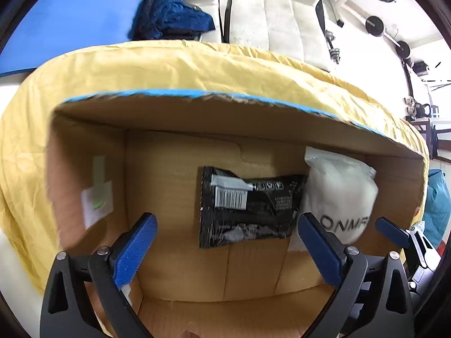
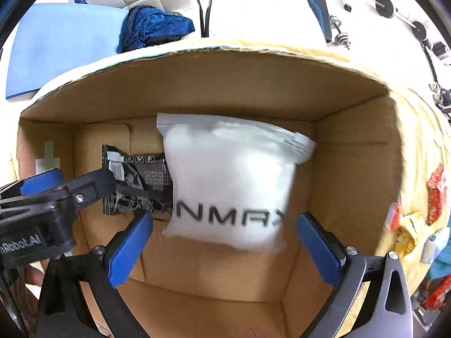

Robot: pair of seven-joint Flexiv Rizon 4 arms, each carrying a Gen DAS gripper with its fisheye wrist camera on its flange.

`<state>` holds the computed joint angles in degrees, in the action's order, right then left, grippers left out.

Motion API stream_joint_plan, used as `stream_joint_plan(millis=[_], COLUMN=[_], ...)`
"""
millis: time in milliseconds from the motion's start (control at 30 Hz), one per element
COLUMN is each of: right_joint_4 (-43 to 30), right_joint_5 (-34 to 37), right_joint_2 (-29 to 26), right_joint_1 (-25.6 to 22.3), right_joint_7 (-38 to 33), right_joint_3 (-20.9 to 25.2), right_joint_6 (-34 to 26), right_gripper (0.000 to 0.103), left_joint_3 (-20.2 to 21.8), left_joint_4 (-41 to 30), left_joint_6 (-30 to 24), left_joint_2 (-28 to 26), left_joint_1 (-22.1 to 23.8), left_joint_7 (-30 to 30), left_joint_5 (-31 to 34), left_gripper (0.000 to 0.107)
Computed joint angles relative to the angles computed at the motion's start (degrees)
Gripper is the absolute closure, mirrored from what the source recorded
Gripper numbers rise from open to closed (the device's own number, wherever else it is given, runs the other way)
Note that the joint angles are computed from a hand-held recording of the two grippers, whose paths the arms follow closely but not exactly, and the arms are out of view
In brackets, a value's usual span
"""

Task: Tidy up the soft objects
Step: 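Open both grippers to release the packs and lift out of the box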

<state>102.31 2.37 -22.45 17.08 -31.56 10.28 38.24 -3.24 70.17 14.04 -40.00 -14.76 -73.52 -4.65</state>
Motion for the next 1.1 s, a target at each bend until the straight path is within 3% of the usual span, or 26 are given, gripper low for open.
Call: stream_joint_plan(millis=[267,400,667,1100], right_joint_4=[8.9,12.5,14.3,15.1], right_joint_5=[-3.9,-7.0,-15.1,-18.1], right_joint_2=[9.9,14.4,18.5,29.2], right_joint_1=[1.4,2.7,5.5,8.4], right_joint_7=[5.6,9.7,17.9,24.9], right_joint_3=[0.4,1.3,2.7,7.4], right_joint_6=[1.0,2.1,0.2,-7.3], right_gripper=[0.000,0.000,0.000,0.000], left_joint_3=[0.1,-0.6,-0.1,0.9], left_joint_4=[15.6,19.6,30.4,39.9], left_joint_6=[13.2,17.0,26.3,28.7], left_joint_2=[12.0,15.5,25.4,38.4], left_joint_1=[2.3,2.9,3.2,4.9], left_joint_7=[3.2,4.7,8.2,14.3], left_joint_5=[-1.9,-3.5,-4.0,-10.5], left_gripper=[0.004,0.004,0.004,0.004])
